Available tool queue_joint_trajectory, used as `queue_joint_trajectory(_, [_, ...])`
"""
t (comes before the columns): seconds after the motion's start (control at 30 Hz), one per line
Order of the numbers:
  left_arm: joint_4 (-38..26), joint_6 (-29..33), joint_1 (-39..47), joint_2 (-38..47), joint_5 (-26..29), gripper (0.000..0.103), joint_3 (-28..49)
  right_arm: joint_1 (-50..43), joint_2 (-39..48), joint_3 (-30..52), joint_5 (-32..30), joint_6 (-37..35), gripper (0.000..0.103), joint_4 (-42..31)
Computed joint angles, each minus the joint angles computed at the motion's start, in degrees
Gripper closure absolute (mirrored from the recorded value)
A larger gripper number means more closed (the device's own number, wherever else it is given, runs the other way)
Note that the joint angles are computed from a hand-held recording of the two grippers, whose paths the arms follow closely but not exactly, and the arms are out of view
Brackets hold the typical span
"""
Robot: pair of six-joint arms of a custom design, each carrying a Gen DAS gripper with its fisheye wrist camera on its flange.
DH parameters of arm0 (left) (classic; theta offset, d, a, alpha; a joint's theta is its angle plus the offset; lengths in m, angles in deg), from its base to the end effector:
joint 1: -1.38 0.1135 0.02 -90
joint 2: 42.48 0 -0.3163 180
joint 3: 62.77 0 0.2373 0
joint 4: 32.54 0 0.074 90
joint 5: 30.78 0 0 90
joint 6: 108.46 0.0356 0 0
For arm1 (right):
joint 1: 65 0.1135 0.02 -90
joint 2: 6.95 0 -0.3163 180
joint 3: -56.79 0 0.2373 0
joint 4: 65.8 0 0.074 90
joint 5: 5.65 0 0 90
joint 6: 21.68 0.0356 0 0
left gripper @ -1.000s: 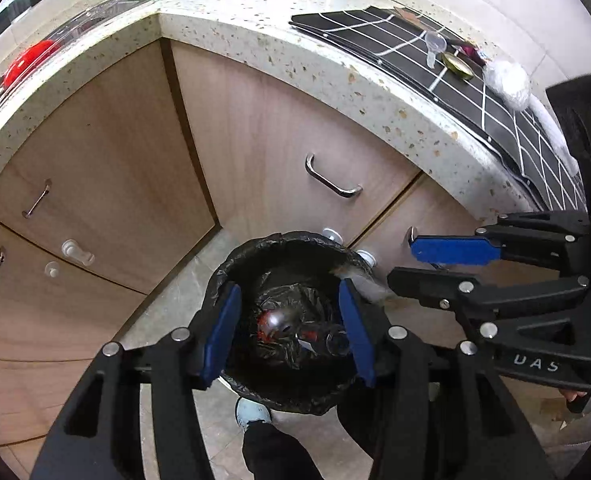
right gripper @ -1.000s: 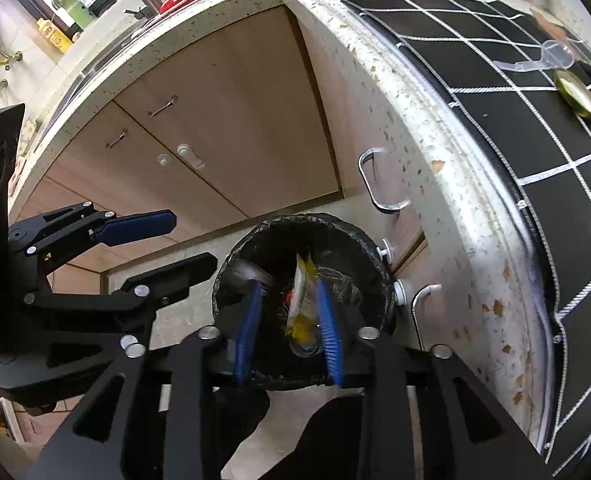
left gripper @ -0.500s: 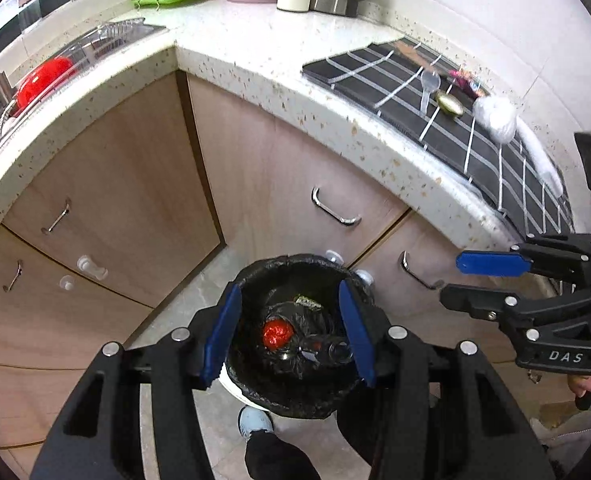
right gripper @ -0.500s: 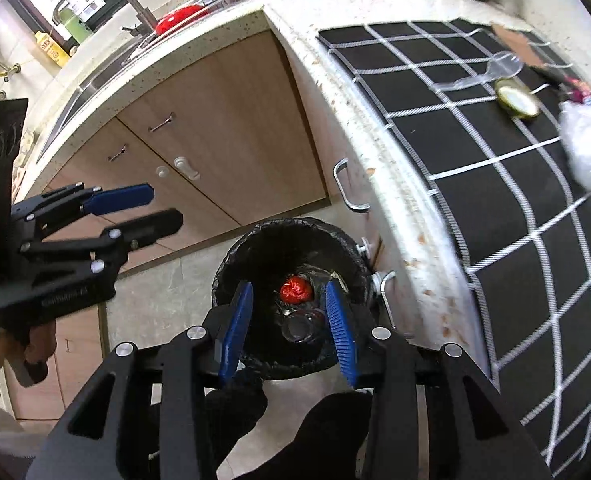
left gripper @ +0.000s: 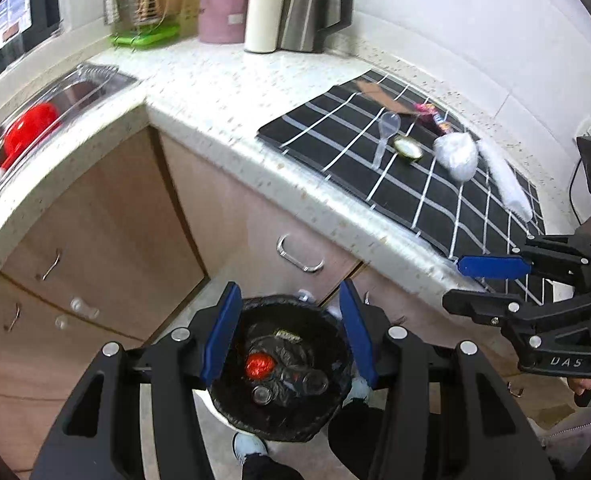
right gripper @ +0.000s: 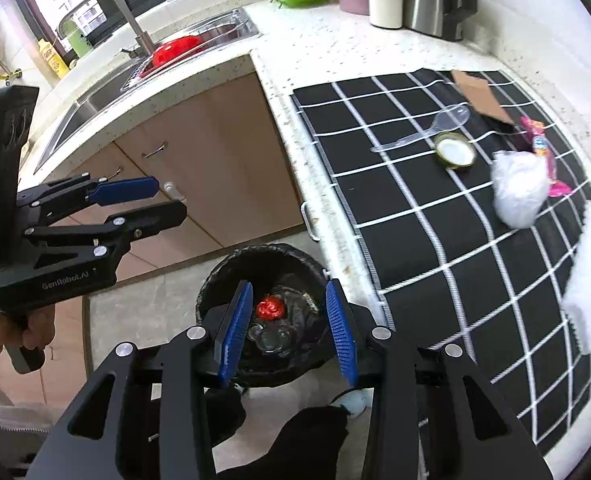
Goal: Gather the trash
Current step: 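Raise both open grippers from the bin back over the mat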
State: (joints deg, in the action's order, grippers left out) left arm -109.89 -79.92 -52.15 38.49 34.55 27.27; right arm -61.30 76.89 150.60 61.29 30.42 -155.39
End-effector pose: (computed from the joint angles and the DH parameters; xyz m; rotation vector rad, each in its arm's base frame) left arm 0.1570 -0.1874 0.3645 -0.2861 2.5642 -0.1142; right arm 0.2376 0.0293 0.3640 -1.0480 2.6121 0.4735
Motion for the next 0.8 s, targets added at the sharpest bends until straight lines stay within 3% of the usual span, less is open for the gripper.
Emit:
queue_joint_trajectory(0.5, [5.8, 9.6, 6.5, 9.5, 2.4, 0.052, 9.1, -14.5, 6.7, 8.7, -0.3, -4.1, 0.067, -0.6])
queue_joint_trajectory(0.8, [8.0, 13.9, 10.2, 15.2, 5.0, 0.052, 14.3, -21.5, 13.5, 16.5, -0.7, -2.1, 0.065, -0.2])
